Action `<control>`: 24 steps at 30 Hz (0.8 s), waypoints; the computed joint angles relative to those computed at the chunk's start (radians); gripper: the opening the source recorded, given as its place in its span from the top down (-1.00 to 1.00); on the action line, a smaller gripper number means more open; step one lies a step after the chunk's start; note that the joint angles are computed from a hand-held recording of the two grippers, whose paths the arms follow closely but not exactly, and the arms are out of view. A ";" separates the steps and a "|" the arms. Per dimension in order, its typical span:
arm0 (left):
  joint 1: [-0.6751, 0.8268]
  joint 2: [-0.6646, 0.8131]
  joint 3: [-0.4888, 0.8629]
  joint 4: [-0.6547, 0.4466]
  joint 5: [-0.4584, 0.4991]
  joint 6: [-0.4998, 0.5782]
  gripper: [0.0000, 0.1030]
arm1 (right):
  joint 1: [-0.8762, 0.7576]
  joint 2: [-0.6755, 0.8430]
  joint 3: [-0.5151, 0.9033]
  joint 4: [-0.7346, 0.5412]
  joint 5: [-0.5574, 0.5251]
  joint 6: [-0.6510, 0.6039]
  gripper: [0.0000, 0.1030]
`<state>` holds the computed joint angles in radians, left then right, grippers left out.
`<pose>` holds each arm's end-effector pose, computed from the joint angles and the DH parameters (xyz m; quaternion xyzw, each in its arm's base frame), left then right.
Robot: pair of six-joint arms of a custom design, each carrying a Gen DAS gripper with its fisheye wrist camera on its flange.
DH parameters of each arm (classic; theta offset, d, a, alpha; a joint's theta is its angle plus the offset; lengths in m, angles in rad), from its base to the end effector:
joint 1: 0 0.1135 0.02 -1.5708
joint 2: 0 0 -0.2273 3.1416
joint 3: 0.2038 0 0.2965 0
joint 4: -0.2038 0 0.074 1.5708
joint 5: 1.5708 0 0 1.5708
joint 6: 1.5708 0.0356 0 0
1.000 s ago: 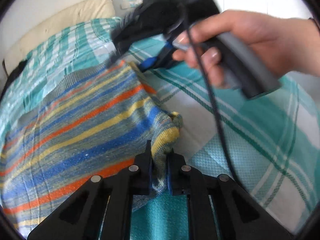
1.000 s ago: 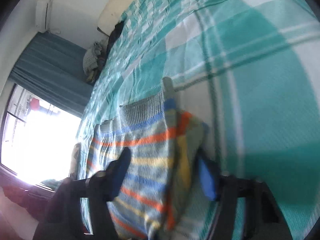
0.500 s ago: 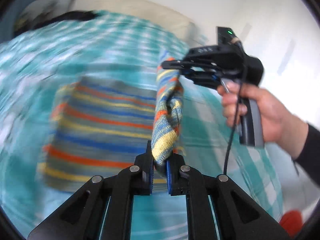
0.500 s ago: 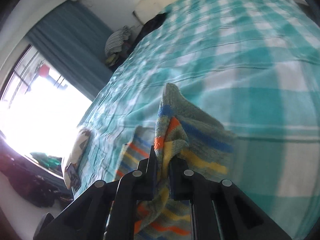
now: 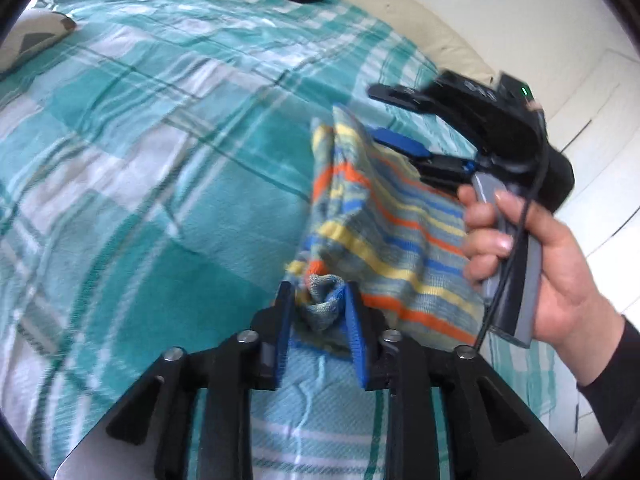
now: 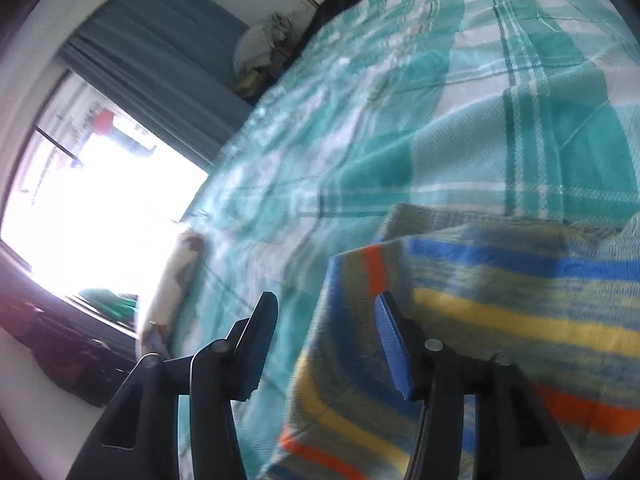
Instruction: Fold small clothes
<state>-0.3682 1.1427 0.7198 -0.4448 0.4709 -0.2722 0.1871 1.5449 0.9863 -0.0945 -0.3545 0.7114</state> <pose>0.2586 -0.1171 0.1752 0.1240 0.9080 -0.3133 0.2489 0.3685 0.0823 0.1725 0.1533 0.8726 0.3317 0.3241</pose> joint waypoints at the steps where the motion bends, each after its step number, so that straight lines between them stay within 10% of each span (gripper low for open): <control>1: 0.012 -0.023 -0.006 -0.010 0.002 0.009 0.30 | -0.003 -0.038 -0.027 0.003 -0.006 0.001 -0.01; 7: 0.014 0.062 0.088 0.003 0.036 0.055 -0.34 | -0.005 -0.398 -0.157 -0.307 0.175 -0.217 -0.01; 10: -0.033 0.210 0.201 0.000 -0.005 0.079 0.08 | 0.047 -0.582 -0.237 -0.445 0.241 -0.294 -0.01; 11: -0.036 0.239 0.220 -0.018 -0.008 0.091 0.83 | 0.087 -0.649 -0.282 -0.470 0.240 -0.293 0.00; 18: -0.035 0.289 0.247 -0.102 -0.098 0.180 0.73 | 0.423 -0.689 -0.512 -0.446 0.479 -0.154 0.14; 24: -0.018 0.221 0.310 -0.097 -0.131 0.263 0.41 | 0.308 -0.841 -0.450 -0.538 0.472 -0.195 0.14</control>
<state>-0.3858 1.3639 1.0301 -0.5423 0.3396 -0.0095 0.4949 0.7040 0.5359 -0.6321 0.1178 0.5159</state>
